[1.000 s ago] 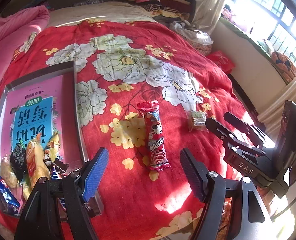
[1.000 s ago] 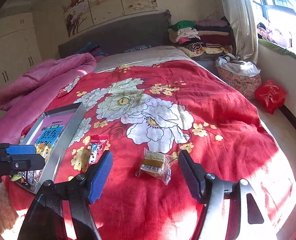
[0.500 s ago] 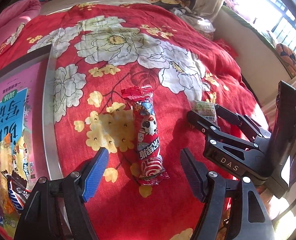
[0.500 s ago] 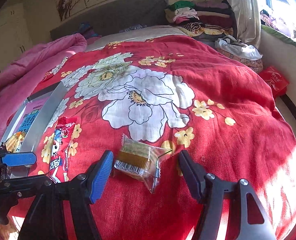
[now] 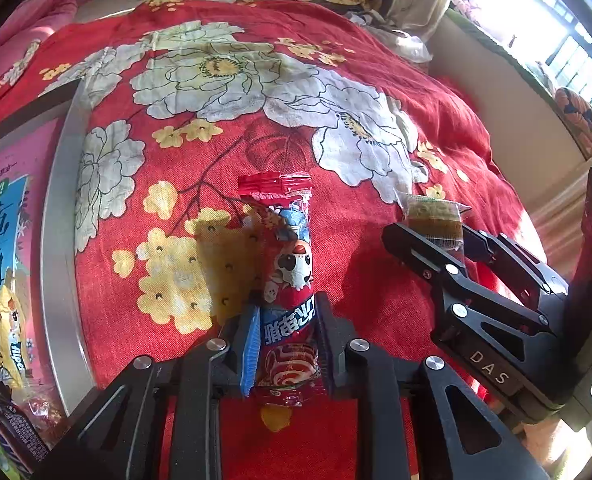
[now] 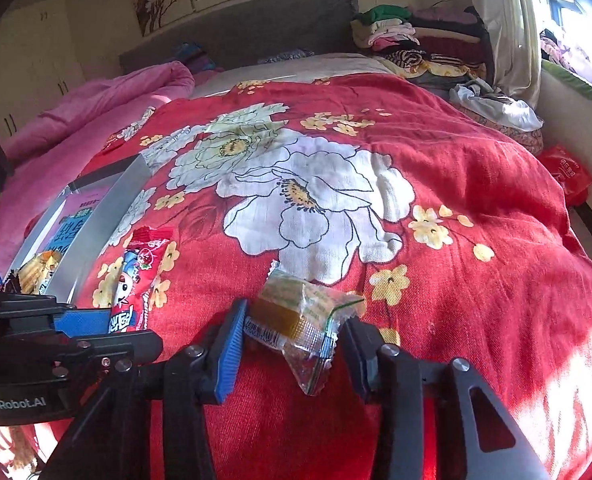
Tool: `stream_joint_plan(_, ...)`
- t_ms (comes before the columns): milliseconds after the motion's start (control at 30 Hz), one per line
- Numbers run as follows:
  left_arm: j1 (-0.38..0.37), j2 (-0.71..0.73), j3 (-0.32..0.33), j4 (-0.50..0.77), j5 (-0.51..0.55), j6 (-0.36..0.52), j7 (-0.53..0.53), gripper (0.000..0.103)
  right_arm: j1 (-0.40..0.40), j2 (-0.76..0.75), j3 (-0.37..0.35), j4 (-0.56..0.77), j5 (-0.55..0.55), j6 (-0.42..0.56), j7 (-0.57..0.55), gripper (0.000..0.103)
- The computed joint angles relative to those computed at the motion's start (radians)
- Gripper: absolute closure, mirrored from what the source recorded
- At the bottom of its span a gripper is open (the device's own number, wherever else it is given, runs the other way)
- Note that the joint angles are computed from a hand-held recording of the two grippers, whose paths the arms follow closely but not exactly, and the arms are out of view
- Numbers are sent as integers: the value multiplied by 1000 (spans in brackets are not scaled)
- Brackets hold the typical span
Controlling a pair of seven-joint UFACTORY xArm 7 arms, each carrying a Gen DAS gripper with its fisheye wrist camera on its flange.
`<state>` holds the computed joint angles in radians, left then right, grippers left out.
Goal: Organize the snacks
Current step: 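Grasp the red-and-white candy stick with the left tool while the right grasps the clear cake packet, then carry the candy stick and cake packet over the tray and release both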
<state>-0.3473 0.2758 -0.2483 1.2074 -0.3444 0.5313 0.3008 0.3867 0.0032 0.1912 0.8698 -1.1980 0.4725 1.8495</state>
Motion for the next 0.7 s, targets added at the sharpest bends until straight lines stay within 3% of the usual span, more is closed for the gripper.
stream_joint_plan(233,39,-52,-16,-41,-110,-7,97,85,-6,-51,17,-26,-81,-24,104,59)
stream_joint_plan(700,59,-230,58,-141,-301,25,266,85,28,-61,71,30,-85,-11,111,59)
